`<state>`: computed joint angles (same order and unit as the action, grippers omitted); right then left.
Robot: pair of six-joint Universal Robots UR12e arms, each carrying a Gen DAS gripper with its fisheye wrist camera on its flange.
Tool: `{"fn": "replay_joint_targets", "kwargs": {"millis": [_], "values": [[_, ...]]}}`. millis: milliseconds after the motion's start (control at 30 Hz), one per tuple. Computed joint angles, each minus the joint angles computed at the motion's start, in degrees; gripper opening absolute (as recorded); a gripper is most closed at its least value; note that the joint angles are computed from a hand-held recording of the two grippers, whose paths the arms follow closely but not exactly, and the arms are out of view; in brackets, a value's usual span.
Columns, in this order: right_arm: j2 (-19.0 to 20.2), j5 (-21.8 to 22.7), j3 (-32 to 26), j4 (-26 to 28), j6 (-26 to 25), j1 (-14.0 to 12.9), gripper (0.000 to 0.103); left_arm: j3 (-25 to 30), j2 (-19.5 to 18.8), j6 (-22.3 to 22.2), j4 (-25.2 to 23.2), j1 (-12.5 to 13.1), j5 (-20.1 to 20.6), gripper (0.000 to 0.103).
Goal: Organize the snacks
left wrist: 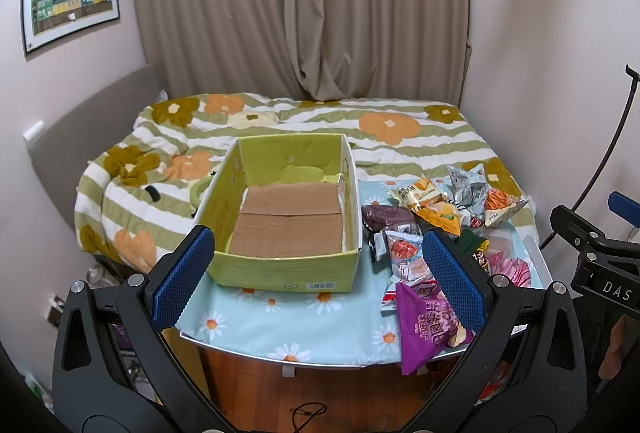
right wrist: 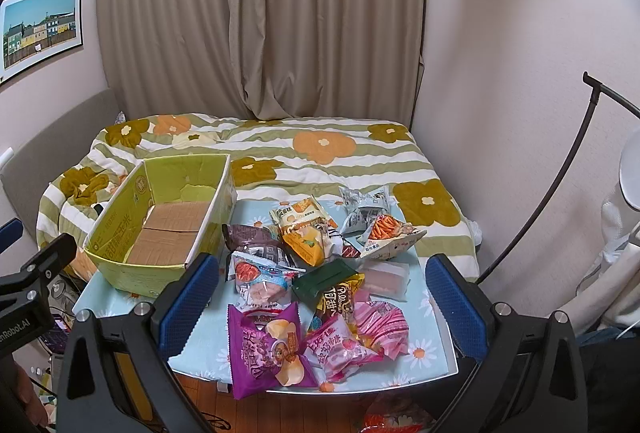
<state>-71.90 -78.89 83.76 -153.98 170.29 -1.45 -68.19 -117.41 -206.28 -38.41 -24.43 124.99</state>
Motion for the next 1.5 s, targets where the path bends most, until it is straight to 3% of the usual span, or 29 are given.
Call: {"fn": "replay_joint_targets", "kwargs": {"millis": [433,667,800,967,1200,1500], "values": [[-0.01,0.36,0.08,-0.68,0.32,-0.02,0.103,0.05,0.04,0.13,-0.04,0.22,-1.12,0.103],[0.47,-2.30,-1.53,3.61,1.68,-0.67,0.103,0.13,0.13,0.94,-4.23,2.00,-9.06,0.103],[0.65,-3.68,-0.68,5.31,2.03,-1.41,0.103,-1.20,-0.29,2.23,-4.53,3.23,-17.25,0.103],[1.14,-2.78,0.55,8.56,1.80,-3.00,0.103,-0.78,-2.31,-0.31,-6.15,3.76,-26.04,0.102],[3.81,0.56,-0.20,11.86,-0.72,-5.29,0.103,2.50,-6.78,-4.72,-8.84,2.57,-30.28,0.102],[9.42,7.25,-5.25,19.20,-7.61,-6.68,0.103,9.30,-13.20,-10.45,-13.99,1.41,-30.09,0.102]]}}
